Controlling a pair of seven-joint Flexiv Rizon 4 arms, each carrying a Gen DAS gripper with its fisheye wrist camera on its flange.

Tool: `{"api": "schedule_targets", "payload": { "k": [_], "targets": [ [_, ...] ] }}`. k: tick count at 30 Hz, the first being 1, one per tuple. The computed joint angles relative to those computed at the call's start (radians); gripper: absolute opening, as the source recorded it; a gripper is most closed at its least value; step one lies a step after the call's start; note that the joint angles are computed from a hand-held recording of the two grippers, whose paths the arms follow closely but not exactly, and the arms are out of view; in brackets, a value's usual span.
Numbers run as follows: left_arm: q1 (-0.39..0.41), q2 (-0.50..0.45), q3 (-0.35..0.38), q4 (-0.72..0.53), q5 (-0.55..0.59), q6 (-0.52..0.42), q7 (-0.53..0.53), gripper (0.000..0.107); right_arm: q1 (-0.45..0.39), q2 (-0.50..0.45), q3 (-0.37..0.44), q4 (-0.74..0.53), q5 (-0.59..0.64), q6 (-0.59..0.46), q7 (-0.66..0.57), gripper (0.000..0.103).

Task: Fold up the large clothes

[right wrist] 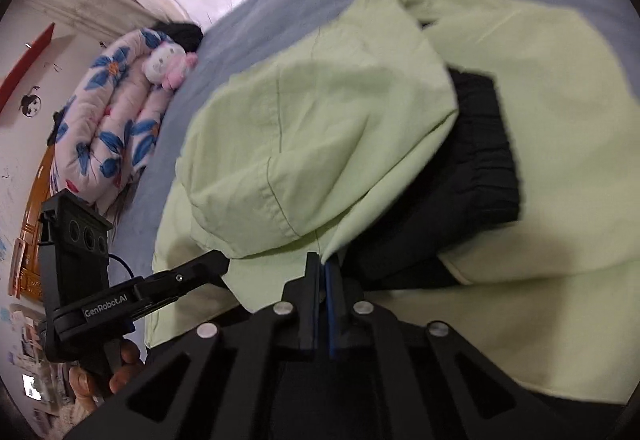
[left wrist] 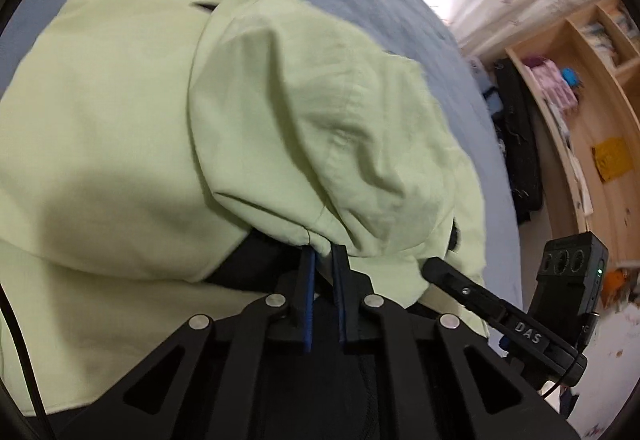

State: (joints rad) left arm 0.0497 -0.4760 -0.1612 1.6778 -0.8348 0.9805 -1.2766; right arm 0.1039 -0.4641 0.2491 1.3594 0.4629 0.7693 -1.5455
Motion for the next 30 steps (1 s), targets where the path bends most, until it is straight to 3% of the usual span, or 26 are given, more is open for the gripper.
{"api": "schedule_targets", "payload": {
  "k": [3,5,10,12,15,19,23,28,30],
  "targets": [
    [-0.025,0.013,0.009,0.020,0.049,0.020,0.031,0.006,0.002,0.065,-0.009,0.106,-0.006,0.083,-0.010,0.002],
    [-0.060,-0.015,0.055,-0.002,0.173,-0.012,-0.036,0.006,0.019,0.054,-0.029,0.134,-0.052,0.058,0.033,0.002],
    [-0.027,-0.015,0.006,0.020,0.117,0.006,-0.028,0.007,-0.009,0.036,-0.015,0.114,-0.019,0.016,0.054,0.005],
    [-0.031,-0.001,0.028,0.010,0.163,-0.040,-0.039,0.009,-0.002,0.041,-0.028,0.101,-0.055,-0.014,0.062,0.015],
    [-0.049,0.046,0.080,0.017,0.278,-0.059,-0.050,0.015,0.031,0.084,-0.064,0.147,-0.155,0.053,0.085,0.024],
    [-0.031,0.094,0.068,0.052,0.240,0.024,0.002,0.015,0.033,0.095,-0.054,0.139,-0.177,0.122,0.050,0.024],
    [-0.022,0.032,0.035,-0.033,0.168,0.108,-0.019,0.015,0.071,0.028,-0.050,0.038,-0.230,0.132,0.041,0.024],
    [-0.009,-0.080,-0.010,-0.173,0.136,0.094,-0.051,0.015,0.108,-0.085,-0.027,-0.100,-0.266,0.113,0.001,0.025],
    [-0.025,-0.121,0.012,-0.221,0.187,0.065,-0.089,0.015,0.131,-0.127,-0.043,-0.128,-0.312,0.105,-0.003,0.025]
  ]
}}
